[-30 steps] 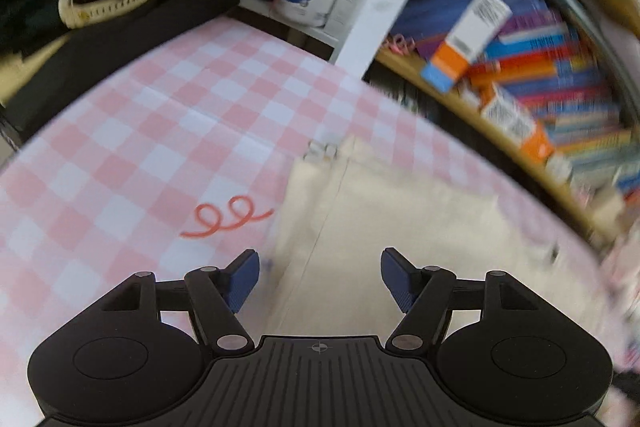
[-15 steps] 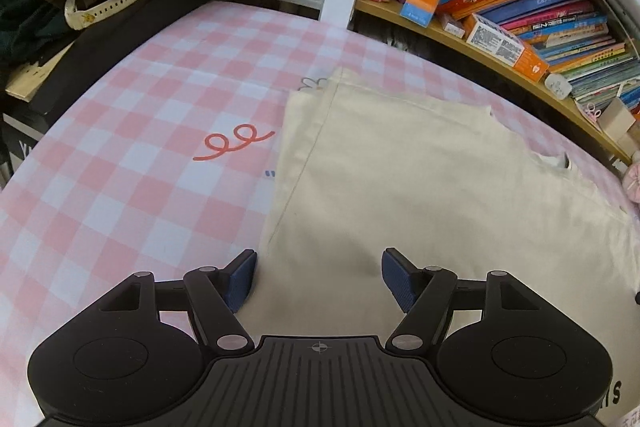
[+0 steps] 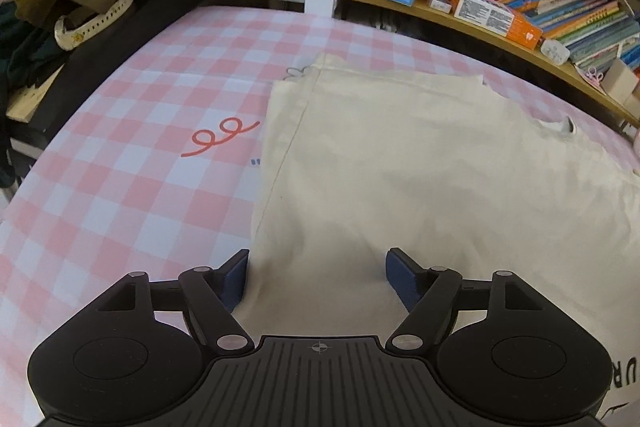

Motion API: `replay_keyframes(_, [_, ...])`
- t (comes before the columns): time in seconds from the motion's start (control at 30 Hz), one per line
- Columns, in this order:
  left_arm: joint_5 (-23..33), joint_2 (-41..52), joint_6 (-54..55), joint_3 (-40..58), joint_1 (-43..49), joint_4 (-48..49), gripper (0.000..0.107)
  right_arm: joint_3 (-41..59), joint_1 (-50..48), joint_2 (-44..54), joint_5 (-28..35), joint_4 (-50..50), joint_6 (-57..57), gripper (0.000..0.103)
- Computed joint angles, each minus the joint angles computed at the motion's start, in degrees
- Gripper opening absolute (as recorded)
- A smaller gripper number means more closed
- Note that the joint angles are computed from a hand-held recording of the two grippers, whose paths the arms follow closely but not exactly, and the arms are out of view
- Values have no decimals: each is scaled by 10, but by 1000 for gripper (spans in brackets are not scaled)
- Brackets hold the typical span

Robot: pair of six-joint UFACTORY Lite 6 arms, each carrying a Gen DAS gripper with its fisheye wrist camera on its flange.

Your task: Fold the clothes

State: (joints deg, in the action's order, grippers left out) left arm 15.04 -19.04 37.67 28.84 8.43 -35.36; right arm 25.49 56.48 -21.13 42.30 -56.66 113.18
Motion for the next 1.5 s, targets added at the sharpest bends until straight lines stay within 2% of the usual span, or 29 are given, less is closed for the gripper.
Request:
replay_keyframes(0.13, [-10, -8, 34, -13, -3, -21, 78, 25, 60, 18, 83, -18, 15, 5])
replay_keyframes(0.23, [-10, -11, 10, -14, -6, 4, 80, 14, 28, 49, 40, -17, 11, 5])
replay_keyframes(0.33, [5, -14, -27, -9, 0, 39, 80, -1, 28, 24, 42, -19, 16, 7])
replay_keyframes(0.37, [13, -16, -41, -7, 3, 53, 80, -6, 28, 13, 43, -15, 14, 16])
replay_keyframes(0.4, [23, -25, -43, -8, 9, 59, 80, -18, 39, -11, 54, -4, 24, 30])
replay_keyframes(0.47, [43, -43, -42, -12, 22, 69, 80, -41, 65, -58, 79, 19, 45, 35])
replay_keyframes(0.6, [81, -88, -38, -27, 53, 78, 80, -82, 206, -163, 168, 101, 93, 36])
replay_keyframes(0.67, [110, -113, -24, -37, 76, 63, 80, -86, 313, -182, 225, 140, 151, 36])
replay_keyframes(0.73, [141, -137, -5, -48, 102, 43, 80, -85, 400, -193, 255, 170, 203, 36])
replay_keyframes(0.8, [167, -156, 15, -59, 126, 21, 80, -80, 464, -190, 268, 193, 244, 36])
replay_keyframes(0.97, [198, -180, 28, -71, 158, -17, 80, -76, 501, -183, 273, 201, 287, 36])
replay_keyframes(1.03, [210, -184, 34, -74, 175, -35, 80, -74, 492, -178, 267, 199, 272, 27])
replay_keyframes(1.1, [220, -189, 42, -77, 190, -49, 80, -72, 481, -171, 260, 199, 242, 14])
replay_keyframes(1.17, [228, -195, 47, -79, 201, -55, 80, -69, 488, -176, 270, 196, 236, 9])
replay_keyframes(1.33, [258, -199, 80, -81, 246, -74, 80, -24, 578, -136, 404, 183, 297, 8])
replay_keyframes(1.37, [263, -193, 91, -80, 257, -84, 80, -28, 575, -140, 402, 188, 303, 8])
replay_keyframes(1.5, [296, -170, 126, -76, 302, -118, 80, -80, 524, -191, 328, 214, 306, 9])
